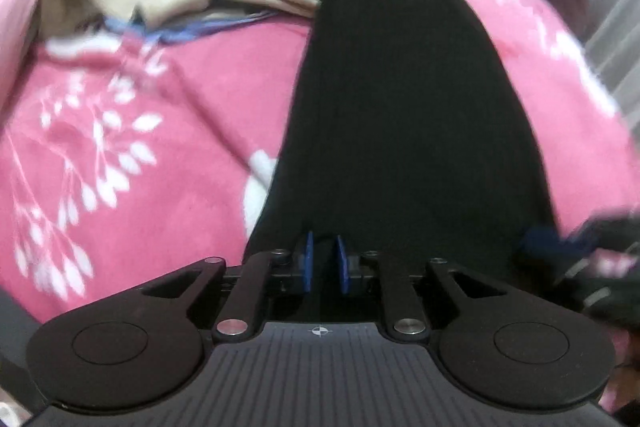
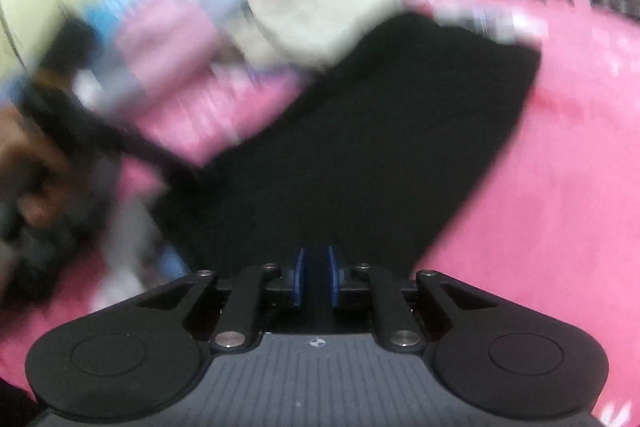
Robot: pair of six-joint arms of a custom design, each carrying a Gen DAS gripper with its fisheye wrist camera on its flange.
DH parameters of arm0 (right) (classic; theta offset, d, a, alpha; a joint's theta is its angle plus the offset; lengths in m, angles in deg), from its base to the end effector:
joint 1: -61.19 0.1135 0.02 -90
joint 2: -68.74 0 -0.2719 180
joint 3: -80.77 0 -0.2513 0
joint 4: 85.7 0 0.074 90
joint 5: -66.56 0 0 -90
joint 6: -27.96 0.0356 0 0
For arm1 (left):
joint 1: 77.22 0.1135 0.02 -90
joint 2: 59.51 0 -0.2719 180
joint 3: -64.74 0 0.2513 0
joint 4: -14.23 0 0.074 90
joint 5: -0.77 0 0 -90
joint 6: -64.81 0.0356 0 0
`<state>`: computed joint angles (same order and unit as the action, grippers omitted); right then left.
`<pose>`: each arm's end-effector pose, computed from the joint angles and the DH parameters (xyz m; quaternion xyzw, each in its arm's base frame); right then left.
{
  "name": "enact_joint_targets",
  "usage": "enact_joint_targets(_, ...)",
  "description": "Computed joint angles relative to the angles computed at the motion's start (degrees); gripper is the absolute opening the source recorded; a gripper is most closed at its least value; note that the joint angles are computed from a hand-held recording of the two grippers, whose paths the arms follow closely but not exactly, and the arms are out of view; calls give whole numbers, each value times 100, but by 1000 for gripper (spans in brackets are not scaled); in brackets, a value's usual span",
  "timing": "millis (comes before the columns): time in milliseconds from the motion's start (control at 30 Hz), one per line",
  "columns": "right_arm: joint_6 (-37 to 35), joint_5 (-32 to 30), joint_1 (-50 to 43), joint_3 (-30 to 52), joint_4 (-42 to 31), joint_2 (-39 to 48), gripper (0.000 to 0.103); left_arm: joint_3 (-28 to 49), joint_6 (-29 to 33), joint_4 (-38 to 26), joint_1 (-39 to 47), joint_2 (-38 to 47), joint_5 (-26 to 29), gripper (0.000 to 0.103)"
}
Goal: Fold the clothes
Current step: 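Grasp the sweatshirt end with the left gripper while the right gripper grasps it too, then lift the black sweatshirt end with both grippers and fold it over the strip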
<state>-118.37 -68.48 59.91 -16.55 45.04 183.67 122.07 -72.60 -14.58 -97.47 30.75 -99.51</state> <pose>0.3623 0.0171 0.1279 -0.4509 0.8038 0.3017 0.2440 0.2684 -0.0923 0.1528 -0.2480 0.9337 -0.0632 0.2503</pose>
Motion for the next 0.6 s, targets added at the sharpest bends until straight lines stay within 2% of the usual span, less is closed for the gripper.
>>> enact_joint_targets(67,-660,-206,-314,72,-447,95,13,53,-445,-467,49,-208,-165,14)
enact_joint_targets(167,-1405,-195,-673,364,-1232,175,13,187,-470,-844,29,-345,-364,14)
enact_joint_targets(300,-1275,-594,-749,1099,-2037,332,16,543,229,-429,-118,-205,-657,15)
enact_joint_targets(367,-749,-895,-569,1208,-1746,335,19,1004,624,-204,-66,283,-613,15)
enact_joint_targets(467,263,-988,-126,1105,-726,425,21,1516,972,254,262,1084,-222,16)
enact_joint_targets(533,725,-590,165,1076,-197,619,21,1956,1163,-120,492,1688,-407,16)
enact_joint_targets(567,808,-381,248,1044,5,730,19,1881,1155,-79,647,1744,-386,10)
enact_joint_targets(600,696,-479,165,912,205,806,18,1518,1030,307,870,1584,-103,4)
